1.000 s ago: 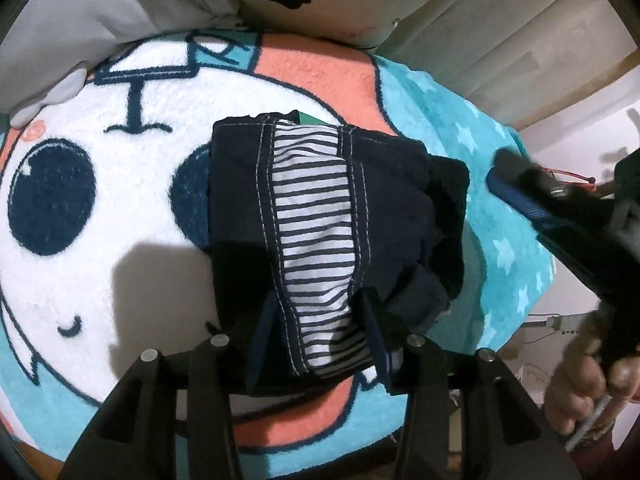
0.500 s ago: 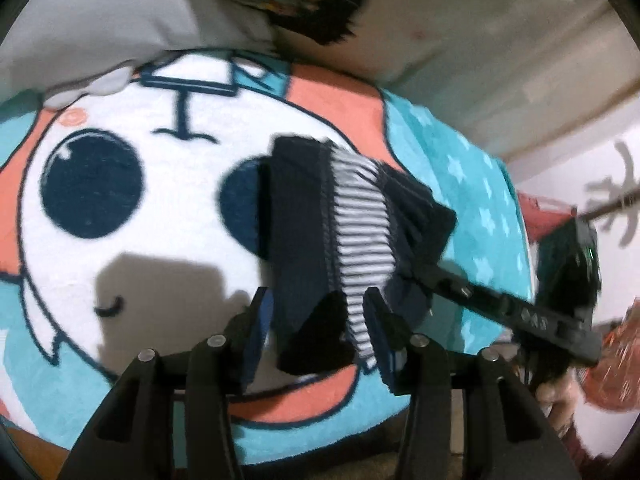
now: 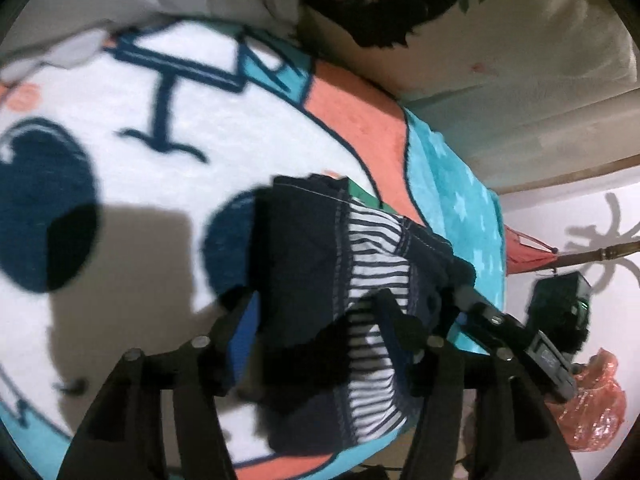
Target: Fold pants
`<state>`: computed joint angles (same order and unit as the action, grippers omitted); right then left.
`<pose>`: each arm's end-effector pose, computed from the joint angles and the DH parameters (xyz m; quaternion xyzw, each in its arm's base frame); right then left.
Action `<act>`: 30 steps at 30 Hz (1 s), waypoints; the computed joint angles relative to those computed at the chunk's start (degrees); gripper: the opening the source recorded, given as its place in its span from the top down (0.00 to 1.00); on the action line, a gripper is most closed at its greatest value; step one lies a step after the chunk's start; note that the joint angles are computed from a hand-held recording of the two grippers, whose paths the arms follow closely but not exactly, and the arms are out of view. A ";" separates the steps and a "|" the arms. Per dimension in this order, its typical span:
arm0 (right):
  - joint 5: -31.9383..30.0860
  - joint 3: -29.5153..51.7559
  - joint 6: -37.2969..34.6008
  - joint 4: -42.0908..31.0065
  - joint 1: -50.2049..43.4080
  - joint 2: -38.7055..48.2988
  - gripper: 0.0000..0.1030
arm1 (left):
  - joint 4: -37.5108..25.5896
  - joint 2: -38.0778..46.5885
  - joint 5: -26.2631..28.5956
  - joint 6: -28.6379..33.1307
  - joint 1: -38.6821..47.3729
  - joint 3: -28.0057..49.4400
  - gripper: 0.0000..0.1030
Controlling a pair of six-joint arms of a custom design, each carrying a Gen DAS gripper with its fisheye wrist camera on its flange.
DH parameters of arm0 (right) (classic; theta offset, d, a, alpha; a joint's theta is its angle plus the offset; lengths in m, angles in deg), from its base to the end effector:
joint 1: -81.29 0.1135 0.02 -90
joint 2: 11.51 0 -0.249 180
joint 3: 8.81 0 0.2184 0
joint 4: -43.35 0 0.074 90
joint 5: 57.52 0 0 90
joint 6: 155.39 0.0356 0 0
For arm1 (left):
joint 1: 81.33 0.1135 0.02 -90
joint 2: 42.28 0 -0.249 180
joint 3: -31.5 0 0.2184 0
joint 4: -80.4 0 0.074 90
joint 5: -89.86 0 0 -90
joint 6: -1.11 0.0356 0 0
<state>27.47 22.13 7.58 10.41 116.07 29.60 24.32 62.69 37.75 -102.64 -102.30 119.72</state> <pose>0.1028 0.0752 0.1638 0.2834 0.8718 0.3447 0.2020 0.2943 -0.1362 0.1936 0.1073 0.9303 -0.3485 0.0390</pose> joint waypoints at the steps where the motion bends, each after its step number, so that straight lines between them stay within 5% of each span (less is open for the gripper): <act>1: -1.37 -1.17 -0.14 3.15 -1.00 1.82 0.34 | 0.56 0.72 0.51 -0.52 -0.57 0.14 0.39; 5: -4.33 -5.19 0.55 18.24 -1.76 11.37 0.33 | 2.04 0.92 -0.18 -2.47 -2.39 -0.07 0.42; 7: -3.85 -4.20 -0.10 19.09 -1.01 13.46 0.37 | 0.59 0.72 0.12 -1.91 -2.47 0.72 0.68; 8: -4.83 -3.86 -0.32 19.47 -1.37 14.18 0.48 | -0.23 0.38 -0.20 -1.40 -2.52 1.11 0.69; 10: -6.35 -3.63 -0.80 18.93 -2.32 13.21 0.55 | -1.59 -0.98 -0.98 -0.11 -2.40 1.49 0.75; 18: -8.31 4.28 -5.50 12.23 -5.19 11.13 0.59 | -4.28 -4.26 -1.80 0.62 0.20 4.73 0.75; 30: -12.32 15.50 -14.89 18.74 -11.37 33.79 0.59 | -7.53 7.07 -7.99 1.50 0.80 18.46 0.74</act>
<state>15.15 37.64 -7.31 29.15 104.71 63.39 16.80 69.75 29.76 -101.15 -101.50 138.18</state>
